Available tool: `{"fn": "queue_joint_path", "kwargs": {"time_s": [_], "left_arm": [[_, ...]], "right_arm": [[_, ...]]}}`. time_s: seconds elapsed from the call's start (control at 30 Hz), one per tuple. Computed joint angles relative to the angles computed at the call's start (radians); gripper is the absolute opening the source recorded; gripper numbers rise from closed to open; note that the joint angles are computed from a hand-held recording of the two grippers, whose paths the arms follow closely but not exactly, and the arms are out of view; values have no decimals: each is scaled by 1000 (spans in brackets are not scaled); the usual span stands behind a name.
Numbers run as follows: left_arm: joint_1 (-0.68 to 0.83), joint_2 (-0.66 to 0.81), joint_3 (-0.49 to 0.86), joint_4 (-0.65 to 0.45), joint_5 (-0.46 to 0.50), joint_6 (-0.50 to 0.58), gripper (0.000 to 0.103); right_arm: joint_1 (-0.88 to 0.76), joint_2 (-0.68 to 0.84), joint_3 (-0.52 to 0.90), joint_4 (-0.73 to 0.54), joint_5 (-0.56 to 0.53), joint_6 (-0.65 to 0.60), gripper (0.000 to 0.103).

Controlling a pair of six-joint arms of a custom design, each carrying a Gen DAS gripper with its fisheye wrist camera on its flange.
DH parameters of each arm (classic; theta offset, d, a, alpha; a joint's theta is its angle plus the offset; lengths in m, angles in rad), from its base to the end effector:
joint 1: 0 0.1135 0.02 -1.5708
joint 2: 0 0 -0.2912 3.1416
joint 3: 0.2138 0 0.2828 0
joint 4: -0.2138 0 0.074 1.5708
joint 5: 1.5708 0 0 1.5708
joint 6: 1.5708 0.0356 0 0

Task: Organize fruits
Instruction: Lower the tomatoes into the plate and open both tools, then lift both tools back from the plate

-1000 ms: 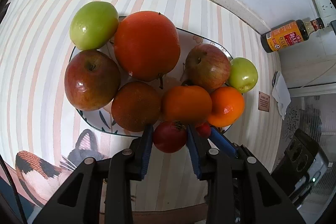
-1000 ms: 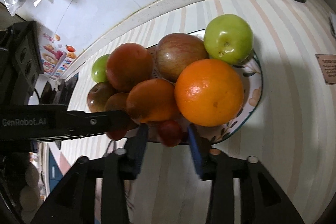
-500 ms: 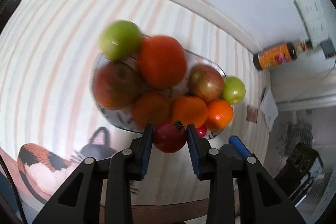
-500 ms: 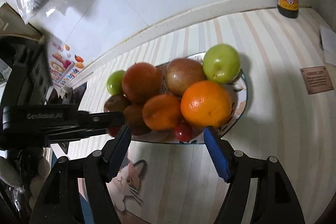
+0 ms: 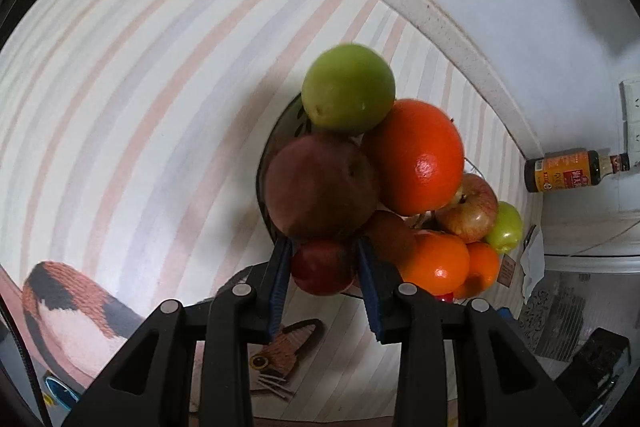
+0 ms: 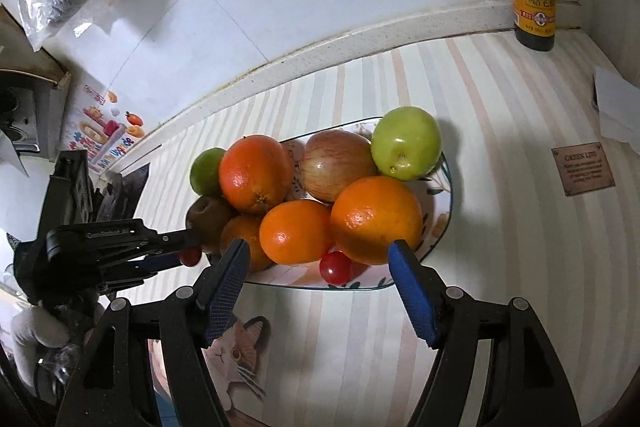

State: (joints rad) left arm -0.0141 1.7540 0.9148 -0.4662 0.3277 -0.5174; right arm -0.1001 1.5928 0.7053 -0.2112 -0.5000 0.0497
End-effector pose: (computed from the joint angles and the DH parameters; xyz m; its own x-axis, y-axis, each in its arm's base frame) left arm 0.3304 -0.0161 0.1303 -0.8870 -0.4558 -0.0743 -0.3923 0.8285 -0.3997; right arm 0.2955 -0.0125 0.1345 -0.8915 0.1334 -0.4330 -0.0850 0.8895 0.4490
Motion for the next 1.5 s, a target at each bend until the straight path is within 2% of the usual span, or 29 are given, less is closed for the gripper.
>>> {"fn": "queue_joint_path", "kwargs": {"time_s": [0.13,0.17,0.2,0.23,0.27,0.3,0.33,0.47,0.53,0.6,0.67,0.87,0.97,1.13,1.3,1.4,1.5], "left_arm": [[-11,7,8,-19,-5,-16,32],[-14,1,13,-33,-16,-17,32],[-20,-8,16,-45,-36,-16,36],[-29,-19,20,-57,-62,-10,47],[-40,-33,28,-79,-105,8,54],[-48,-43,32,-90,-134,19,74],[-56,-54,35,-101,-164,31,88],[-99,-95,43,-160,-289,60,88],[-113,-125,32,-174,-327,74,90],[-132,-155,22,-194,-365,87,96],[-149,-202,1,-209,-381,98,96],[-207,-361,-27,-283,-423,106,96],[-274,-474,-39,-337,-493,113,96],[-330,-692,-51,-460,-517,133,96],[-385,-892,-17,-618,-557,138,96],[-456,-980,23,-728,-598,91,96],[-566,-1042,75,-844,-656,7,96]], "right_arm": [[-6,-4,19,-31,28,-16,84],[-5,-3,26,-41,40,-23,86],[-1,1,38,-56,65,-31,93],[5,6,51,-72,93,-37,96],[14,11,67,-95,137,-42,97],[21,13,76,-107,164,-46,97],[34,16,89,-125,212,-53,97],[51,18,116,-164,276,-90,97],[62,9,122,-182,309,-108,97],[62,-9,124,-205,323,-120,97],[57,-31,123,-226,325,-131,97],[53,-190,96,-330,334,-115,97],[61,-301,83,-398,340,-97,97],[108,-565,72,-579,379,-35,97],[206,-810,126,-806,451,71,98],[296,-904,189,-930,507,159,98],[485,-964,276,-1054,630,299,98]]}}
